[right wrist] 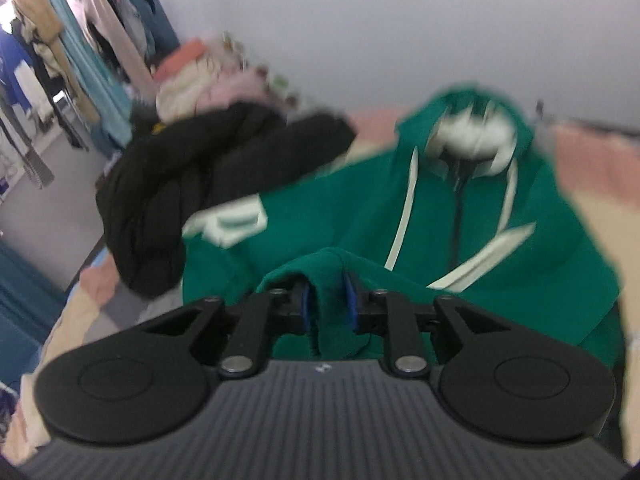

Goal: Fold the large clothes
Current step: 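Lay the sleeve across the hoodie body and open the right gripper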

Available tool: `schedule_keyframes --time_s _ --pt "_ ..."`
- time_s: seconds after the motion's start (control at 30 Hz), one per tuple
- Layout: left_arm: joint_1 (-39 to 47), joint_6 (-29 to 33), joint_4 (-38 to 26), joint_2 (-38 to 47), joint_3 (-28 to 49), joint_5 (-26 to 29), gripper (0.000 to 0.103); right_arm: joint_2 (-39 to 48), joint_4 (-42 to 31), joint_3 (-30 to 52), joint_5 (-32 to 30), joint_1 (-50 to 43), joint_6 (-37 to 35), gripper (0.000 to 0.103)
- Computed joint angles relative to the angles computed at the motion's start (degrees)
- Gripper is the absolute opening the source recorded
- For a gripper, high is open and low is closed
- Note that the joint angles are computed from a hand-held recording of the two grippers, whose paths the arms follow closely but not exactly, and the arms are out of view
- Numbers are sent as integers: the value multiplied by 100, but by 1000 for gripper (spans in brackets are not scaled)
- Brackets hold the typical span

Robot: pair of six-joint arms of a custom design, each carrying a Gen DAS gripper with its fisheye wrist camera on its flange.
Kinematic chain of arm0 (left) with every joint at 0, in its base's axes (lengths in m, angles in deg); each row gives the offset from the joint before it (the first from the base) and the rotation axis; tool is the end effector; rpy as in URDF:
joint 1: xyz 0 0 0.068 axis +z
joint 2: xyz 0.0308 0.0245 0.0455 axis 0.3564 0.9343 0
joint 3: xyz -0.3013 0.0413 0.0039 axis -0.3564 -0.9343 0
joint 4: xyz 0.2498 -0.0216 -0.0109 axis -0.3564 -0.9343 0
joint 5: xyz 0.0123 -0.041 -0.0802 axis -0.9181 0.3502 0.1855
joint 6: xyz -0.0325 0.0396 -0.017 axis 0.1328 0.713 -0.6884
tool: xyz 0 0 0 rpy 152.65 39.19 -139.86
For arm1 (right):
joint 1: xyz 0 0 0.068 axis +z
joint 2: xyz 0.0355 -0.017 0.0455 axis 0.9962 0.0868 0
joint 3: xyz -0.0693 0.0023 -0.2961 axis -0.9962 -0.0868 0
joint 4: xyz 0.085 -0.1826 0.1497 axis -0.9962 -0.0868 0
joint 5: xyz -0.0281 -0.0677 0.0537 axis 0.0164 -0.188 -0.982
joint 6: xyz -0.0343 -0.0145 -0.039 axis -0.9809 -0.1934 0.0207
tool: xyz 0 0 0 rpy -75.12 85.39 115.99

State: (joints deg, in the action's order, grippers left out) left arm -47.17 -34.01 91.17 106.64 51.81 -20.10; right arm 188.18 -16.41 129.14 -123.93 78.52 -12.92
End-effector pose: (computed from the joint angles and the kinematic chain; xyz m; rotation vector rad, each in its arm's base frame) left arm 0.1336 -0.2447 0.1129 -0.9588 1.7269 -0.4170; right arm 0.3400 -0.0156 0.2287 -0.6557 2.3536 0.6871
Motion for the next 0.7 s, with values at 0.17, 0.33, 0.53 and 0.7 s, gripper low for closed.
schedule_keyframes --time_s 0.17,0.33,0.53,0.7 --pt "12 302 487 17 -178 -1 79 453 -667 184 141 170 -315 54" --pt "189 869 887 198 -65 243 79 721 -778 526 -239 -421 -519 59" --pt "274 1442 985 656 471 664 79 2188 341 1484 -147 -1243 132 73" --pt "400 2278 1551 1324 1123 1211 79 3527 540 2646 -11 -1864 800 75"
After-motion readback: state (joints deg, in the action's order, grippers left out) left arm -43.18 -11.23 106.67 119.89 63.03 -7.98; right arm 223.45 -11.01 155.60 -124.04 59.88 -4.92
